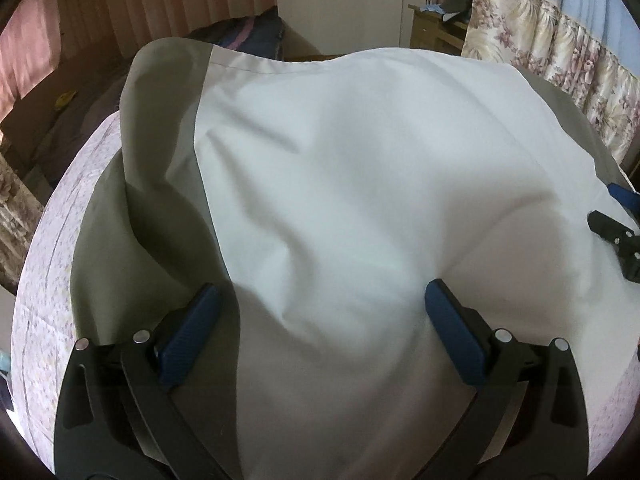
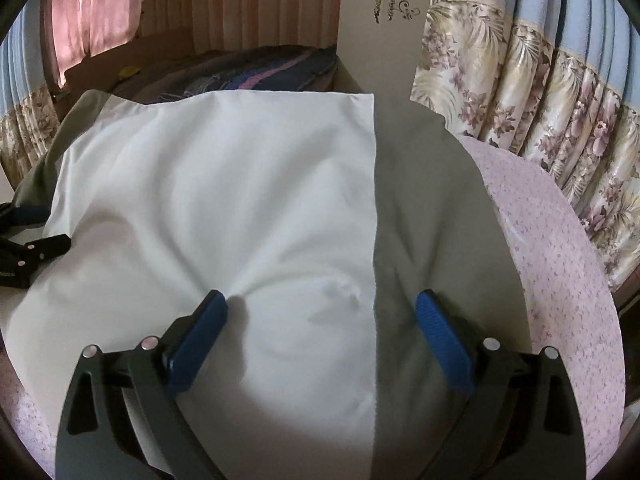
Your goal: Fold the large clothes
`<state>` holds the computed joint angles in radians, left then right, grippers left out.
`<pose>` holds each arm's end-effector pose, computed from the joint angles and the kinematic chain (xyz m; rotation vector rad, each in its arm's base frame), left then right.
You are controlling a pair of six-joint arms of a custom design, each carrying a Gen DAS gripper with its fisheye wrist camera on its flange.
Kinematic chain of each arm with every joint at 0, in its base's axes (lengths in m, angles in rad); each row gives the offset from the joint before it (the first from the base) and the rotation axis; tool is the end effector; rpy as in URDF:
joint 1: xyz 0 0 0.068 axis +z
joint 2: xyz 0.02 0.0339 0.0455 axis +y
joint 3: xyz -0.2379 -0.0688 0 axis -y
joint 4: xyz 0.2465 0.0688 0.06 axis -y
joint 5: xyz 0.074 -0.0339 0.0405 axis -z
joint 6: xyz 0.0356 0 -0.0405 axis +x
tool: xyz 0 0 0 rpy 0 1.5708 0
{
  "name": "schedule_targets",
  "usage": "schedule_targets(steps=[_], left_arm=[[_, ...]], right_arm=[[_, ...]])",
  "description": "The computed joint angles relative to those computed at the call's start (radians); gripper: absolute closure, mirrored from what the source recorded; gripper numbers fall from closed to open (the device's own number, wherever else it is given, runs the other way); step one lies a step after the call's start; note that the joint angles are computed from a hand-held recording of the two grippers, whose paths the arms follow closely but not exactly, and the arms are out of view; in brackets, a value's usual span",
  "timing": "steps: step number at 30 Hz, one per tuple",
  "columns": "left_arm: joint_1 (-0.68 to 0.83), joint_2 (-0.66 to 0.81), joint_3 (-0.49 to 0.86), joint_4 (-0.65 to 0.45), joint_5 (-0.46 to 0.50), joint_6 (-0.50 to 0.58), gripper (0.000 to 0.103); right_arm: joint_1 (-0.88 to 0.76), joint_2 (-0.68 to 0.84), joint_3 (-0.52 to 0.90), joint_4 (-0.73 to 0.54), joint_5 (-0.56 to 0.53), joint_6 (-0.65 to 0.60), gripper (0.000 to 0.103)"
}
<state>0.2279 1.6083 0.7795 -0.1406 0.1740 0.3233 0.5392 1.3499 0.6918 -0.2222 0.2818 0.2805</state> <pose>0.2950 0.0621 0.1202 0.1881 2.5115 0.0012 0.2355 0.1294 0.1589 -0.1883 2.3975 0.0317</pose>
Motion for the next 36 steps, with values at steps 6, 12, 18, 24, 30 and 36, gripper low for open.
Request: schedule_targets(steps=[6, 12, 18, 24, 30, 36], left_arm=[[0.018, -0.146, -0.054, -0.066, -0.008, 0.001, 0.003], [0.013, -0.533, -0.255, -0.158, 0.02, 0.018, 0.003], [-0.007, -0.55, -0.362, -0.089, -0.018, 0.016, 0.003], [0.006, -0.464, -0.347, -0.066, 0.009, 0.028, 0.003], [-0.012, -0.423, -0.357, -0.022, -0.011, 0.03, 0.003], [-0.035, -0.466, -0.36, -0.044, -0.042, 0.003, 0.003]], right_arm=[[0.076, -0.292, -0.087, -0.107, 0.052, 0.12, 0.006], [0.339, -0.514, -0.147, -0.296, 0.273, 0.314, 0.002], [0.345, -0.42, -0.185, -0.296, 0.232, 0.365, 0.002], [0.29, -0.317, -0.183, -0.24, 0.174, 0.341, 0.002], [0.32, -0.309, -0.179, -0.25, 0.199, 0.369, 0.002], [0.322, -0.333, -0.19, -0.251, 0.188, 0.371, 0.002]])
